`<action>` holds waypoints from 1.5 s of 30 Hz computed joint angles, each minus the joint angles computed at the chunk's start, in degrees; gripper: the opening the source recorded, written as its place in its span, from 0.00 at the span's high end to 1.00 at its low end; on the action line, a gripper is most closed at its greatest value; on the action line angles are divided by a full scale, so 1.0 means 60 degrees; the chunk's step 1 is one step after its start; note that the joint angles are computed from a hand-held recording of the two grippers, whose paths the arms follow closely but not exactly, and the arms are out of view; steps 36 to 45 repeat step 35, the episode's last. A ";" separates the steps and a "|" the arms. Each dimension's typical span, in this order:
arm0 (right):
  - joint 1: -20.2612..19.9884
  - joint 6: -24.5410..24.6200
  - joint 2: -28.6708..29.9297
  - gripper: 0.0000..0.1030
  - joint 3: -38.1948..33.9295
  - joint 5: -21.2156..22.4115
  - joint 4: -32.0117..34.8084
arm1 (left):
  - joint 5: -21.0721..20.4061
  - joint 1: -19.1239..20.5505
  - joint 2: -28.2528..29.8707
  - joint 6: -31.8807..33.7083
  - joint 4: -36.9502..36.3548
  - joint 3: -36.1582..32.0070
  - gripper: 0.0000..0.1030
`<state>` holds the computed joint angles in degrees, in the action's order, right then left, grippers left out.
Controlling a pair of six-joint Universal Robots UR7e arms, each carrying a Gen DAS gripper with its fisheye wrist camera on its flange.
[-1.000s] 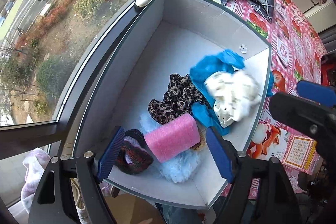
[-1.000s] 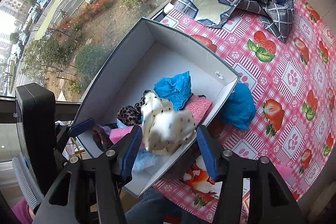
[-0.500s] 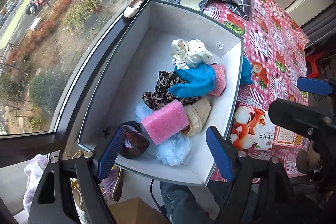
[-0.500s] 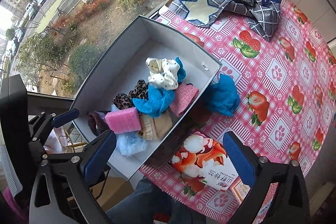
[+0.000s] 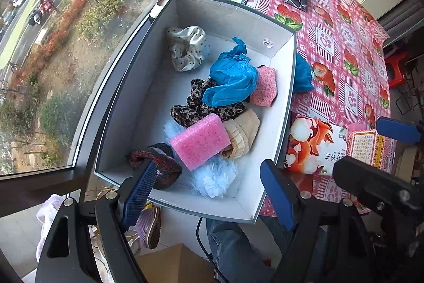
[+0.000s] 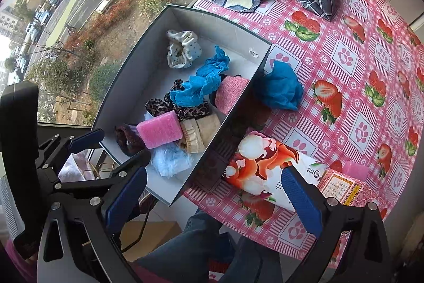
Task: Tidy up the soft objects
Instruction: 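Withdraw both open tools from the box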
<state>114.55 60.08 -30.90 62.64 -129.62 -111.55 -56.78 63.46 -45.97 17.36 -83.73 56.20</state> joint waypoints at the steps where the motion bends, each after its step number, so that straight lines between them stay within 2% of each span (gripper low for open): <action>1: 0.0024 0.0040 -0.0009 0.01 0.0003 -0.0073 -0.0017 | 0.0036 -0.0018 -0.0011 0.0052 -0.0035 0.0026 0.19; 9: 0.0138 0.0256 0.0027 0.01 -0.0077 -0.0475 -0.0154 | 0.0204 -0.0050 0.0003 0.0243 -0.0170 -0.0094 0.19; 31: 0.0218 0.0440 0.0114 0.01 -0.0256 -0.0641 -0.0074 | 0.0206 -0.0009 0.0143 0.0143 -0.0061 -0.0439 0.19; 35: 0.0236 0.0434 0.0149 0.01 -0.0285 -0.0643 -0.0082 | -0.0223 0.0106 0.0238 0.0065 0.0085 -0.0797 0.19; 45: 0.0236 0.0434 0.0149 0.01 -0.0285 -0.0643 -0.0082 | -0.0223 0.0106 0.0238 0.0065 0.0085 -0.0797 0.19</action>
